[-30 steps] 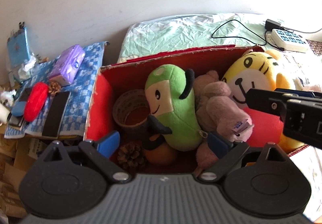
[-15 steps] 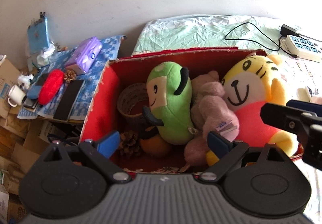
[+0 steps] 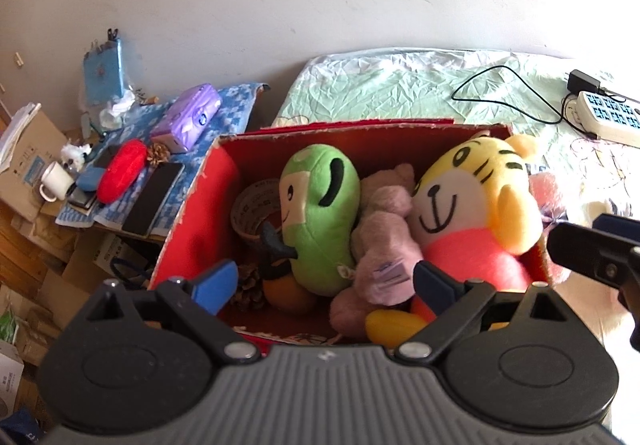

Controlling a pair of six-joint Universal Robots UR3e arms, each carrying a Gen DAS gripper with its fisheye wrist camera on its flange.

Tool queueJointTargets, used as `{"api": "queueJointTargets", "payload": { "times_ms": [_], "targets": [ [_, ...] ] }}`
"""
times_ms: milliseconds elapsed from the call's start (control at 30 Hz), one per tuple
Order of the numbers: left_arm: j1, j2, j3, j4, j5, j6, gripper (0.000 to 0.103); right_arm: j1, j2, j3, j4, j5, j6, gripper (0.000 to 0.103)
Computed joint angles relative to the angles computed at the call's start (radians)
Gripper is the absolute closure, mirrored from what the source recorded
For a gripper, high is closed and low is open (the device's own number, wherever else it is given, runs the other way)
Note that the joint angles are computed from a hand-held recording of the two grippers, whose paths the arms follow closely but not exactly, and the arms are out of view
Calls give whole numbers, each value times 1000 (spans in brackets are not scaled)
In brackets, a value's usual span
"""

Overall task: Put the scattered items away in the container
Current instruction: 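Withdraw the right gripper from the box toward the white bunny plushes, then lower the open right gripper around the white bunny with blue plaid ears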

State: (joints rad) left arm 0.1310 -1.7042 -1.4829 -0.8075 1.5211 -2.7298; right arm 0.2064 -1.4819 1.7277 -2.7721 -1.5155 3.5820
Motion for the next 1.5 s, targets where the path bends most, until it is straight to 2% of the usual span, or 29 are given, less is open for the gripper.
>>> {"api": "queueJointTargets", "payload": {
  "times_ms": [100,400,800,1200,1300,1500],
  "targets": [
    [-30,18,-22,17,25,-33,7,-42,-50,65,-10,39,-15,56],
    [-93,78,-134,112,20,-69,7,-183,-207,271,-33,143,-54,56],
    [-207,67,-134,188,-109,2,11,-391,-394,462,13,202,-60,56],
    [-303,-5,-105,85,-206,81,15,-643,-543,598,100,313,-100,56],
    [-320,-33,-113,94,-229,101,14,-688,-562,615,123,313,-116,56],
    [-324,-117,-49,-21,-316,131,17,-775,-567,657,171,359,-149,54]
  ]
}}
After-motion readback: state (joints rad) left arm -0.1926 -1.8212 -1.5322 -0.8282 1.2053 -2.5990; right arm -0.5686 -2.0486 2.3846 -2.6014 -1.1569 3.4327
